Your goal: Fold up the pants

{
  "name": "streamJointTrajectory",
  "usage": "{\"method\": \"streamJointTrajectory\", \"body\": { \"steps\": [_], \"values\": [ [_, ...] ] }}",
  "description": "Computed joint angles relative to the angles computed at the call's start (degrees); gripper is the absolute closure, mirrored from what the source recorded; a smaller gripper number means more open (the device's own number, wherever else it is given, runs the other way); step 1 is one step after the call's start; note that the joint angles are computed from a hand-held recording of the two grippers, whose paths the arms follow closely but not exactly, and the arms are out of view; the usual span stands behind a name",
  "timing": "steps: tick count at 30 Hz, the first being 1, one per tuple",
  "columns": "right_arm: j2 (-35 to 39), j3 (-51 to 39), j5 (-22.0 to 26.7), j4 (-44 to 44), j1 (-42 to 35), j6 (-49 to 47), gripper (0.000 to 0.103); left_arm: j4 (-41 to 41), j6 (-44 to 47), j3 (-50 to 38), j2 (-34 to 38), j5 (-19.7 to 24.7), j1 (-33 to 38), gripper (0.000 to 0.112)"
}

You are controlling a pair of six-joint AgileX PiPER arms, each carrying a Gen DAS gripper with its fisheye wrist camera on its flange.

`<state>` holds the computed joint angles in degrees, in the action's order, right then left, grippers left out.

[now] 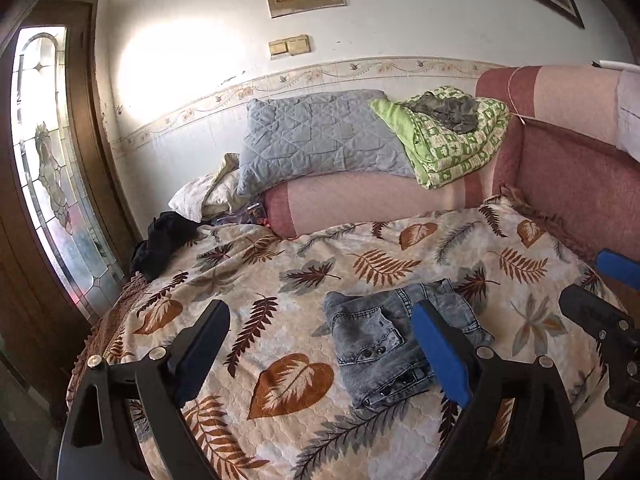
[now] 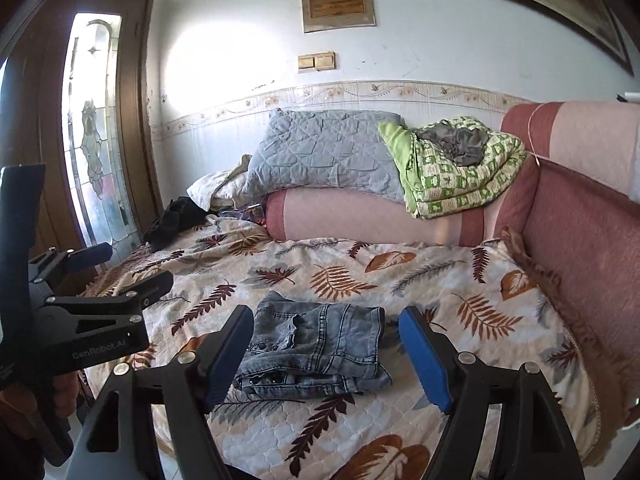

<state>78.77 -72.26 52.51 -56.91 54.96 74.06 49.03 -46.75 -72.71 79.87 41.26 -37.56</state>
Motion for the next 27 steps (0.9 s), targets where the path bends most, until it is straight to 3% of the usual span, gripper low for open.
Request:
{"method": "streamJointTrajectory", "body": {
  "steps": [5, 27],
  "values": [
    [2.6, -2.5, 1.6, -0.4, 1.4, -0.1, 0.025, 0.6, -1.4, 0.7, -0.1, 0.0, 1.6, 0.019],
    [9.8, -7.3, -1.3, 3.2, 1.4, -4.4, 0.025, 0.1, -3.9, 3.1, -0.3, -2.4, 8.1, 0.019]
  ]
}}
